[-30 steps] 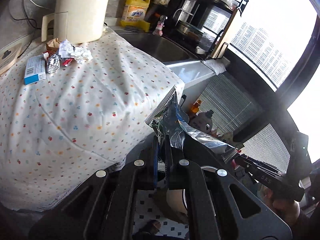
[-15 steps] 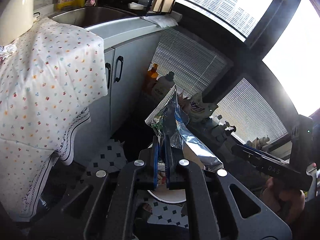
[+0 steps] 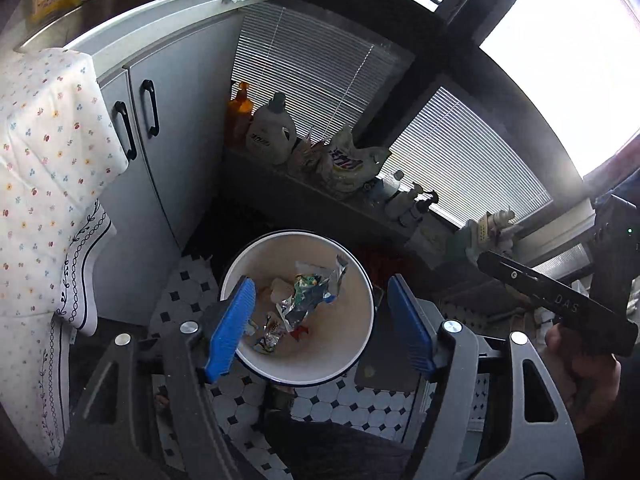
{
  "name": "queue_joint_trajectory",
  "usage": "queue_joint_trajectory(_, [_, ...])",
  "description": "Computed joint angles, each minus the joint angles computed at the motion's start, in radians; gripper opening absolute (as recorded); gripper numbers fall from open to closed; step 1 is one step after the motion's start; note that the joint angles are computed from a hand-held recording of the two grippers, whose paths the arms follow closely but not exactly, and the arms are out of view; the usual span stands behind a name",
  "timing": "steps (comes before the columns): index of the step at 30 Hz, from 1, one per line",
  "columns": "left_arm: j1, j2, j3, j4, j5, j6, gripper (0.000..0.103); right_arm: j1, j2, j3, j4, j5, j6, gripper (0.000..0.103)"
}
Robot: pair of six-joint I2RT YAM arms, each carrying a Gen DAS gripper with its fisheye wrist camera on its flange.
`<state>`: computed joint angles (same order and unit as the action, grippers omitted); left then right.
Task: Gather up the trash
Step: 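Carry the foil bag and red wrapper over the white bucket and open both tools, then move both open tools back over the counter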
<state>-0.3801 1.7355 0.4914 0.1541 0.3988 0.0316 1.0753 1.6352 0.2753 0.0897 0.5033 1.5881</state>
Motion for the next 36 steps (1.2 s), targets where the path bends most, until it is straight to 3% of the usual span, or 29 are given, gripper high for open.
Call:
queue_joint_trajectory(3, [0.055,-0.047,-0.004,-0.026,-0.004,0.034,0.078,-0.021,0.017,0.046,-0.004,-0.002,-0.053,0.060])
queue_joint_trajectory(5, [0.124,-0.077,-0.005,-0.050,0.016,0.059,0.081,-0.036,0.031,0.097,-0.019,0.004,-0.103,0.065])
queue_joint_trajectory(7, [0.207,-0.107,-0.003,-0.078,0.034,0.097,0.088,-0.040,0.054,0.170,-0.061,0.034,-0.141,0.080])
queue_joint_trajectory(16, [0.625,-0.160,0.093,-0.221,0.128,0.261,0.095,-0.084,0.254,0.564,-0.123,0.034,-0.379,0.096])
queue_joint_trajectory(25, [0.961,-0.070,0.277,-0.334,0.249,0.366,0.096,-0.070,0.483,1.042,-0.297,0.006,-0.551,0.095])
queue_joint_trajectory(36, [1.203,0.147,0.583,-0.448,0.377,0.427,0.096,-0.011,0.790,1.631,-0.493,0.002,-0.683,0.094])
